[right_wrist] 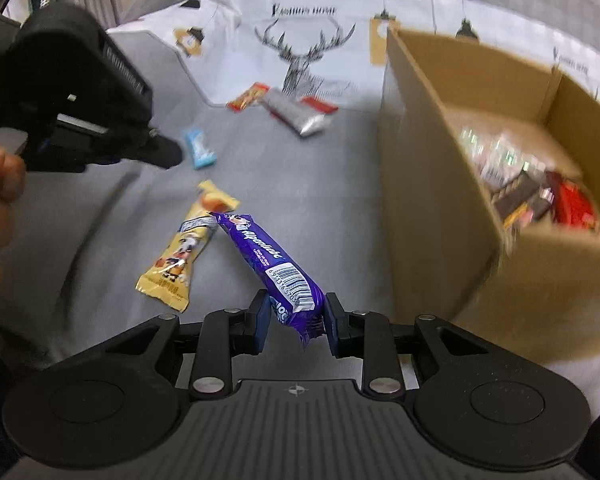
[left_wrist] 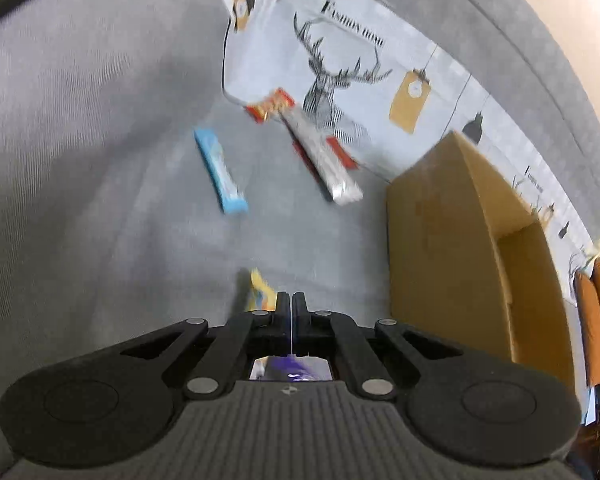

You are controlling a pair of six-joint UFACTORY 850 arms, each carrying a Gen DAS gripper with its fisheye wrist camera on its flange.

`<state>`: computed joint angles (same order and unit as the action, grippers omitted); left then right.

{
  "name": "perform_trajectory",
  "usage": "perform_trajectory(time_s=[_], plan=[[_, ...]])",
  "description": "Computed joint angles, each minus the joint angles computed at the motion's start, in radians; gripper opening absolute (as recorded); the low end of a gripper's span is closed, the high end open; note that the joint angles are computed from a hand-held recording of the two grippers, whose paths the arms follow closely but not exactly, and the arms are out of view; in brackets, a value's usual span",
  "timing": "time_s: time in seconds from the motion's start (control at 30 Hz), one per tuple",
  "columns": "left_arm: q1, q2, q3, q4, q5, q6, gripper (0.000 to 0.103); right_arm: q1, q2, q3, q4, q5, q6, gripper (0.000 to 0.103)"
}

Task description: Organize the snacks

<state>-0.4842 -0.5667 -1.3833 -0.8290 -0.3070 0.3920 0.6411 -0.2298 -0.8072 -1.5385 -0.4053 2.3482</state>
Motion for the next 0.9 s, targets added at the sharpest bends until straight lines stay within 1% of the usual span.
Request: perform_trajectory(time_s=[0.07, 0.13, 0.17, 0.2, 0.27, 0.33, 0.4, 0.5, 0.57, 0.73, 0.9], plan=[[-0.016, 0.007, 0.014, 0.112, 0.013, -0.096, 0.0, 0.0, 0.006, 0.009, 0.0, 0.036, -0.005, 0.035], [-0.025, 0.005, 0.021, 0.18, 0.043, -0.162, 0.001, 0.004, 0.009, 0.015, -0.033, 0.035, 0.013, 0.045], [-0.023, 0.003, 0.021, 0.159, 0.045, -0.15, 0.001, 0.006, 0.007, 0.013, -0.04, 0.031, 0.005, 0.048], [-0.019, 0.004, 0.022, 0.142, 0.042, -0.136, 0.005, 0.005, 0.004, 0.01, -0.04, 0.031, -0.01, 0.052], [-0.018, 0.001, 0.017, 0.156, 0.037, -0.143, 0.007, 0.004, -0.001, 0.008, -0.076, 0.035, -0.019, 0.054], [-0.016, -0.008, 0.007, 0.172, 0.024, -0.144, 0.014, 0.002, -0.005, 0.009, -0.1, 0.034, -0.036, 0.058], [-0.018, -0.024, -0.011, 0.249, 0.013, -0.208, 0.026, -0.006, -0.015, 0.008, -0.152, 0.051, -0.03, 0.059], [-0.021, -0.037, -0.023, 0.31, 0.005, -0.25, 0.035, -0.017, -0.028, 0.003, -0.152, 0.055, -0.057, 0.059], [-0.025, -0.051, -0.036, 0.352, -0.008, -0.274, 0.036, -0.025, -0.032, 0.002, -0.153, 0.058, -0.054, 0.059], [-0.042, -0.079, -0.063, 0.526, -0.035, -0.408, 0.036, -0.045, -0.055, -0.015, -0.195, 0.062, -0.015, 0.059], [-0.05, -0.101, -0.084, 0.588, -0.065, -0.455, 0.036, -0.05, -0.077, -0.028, -0.211, 0.065, -0.011, 0.059]])
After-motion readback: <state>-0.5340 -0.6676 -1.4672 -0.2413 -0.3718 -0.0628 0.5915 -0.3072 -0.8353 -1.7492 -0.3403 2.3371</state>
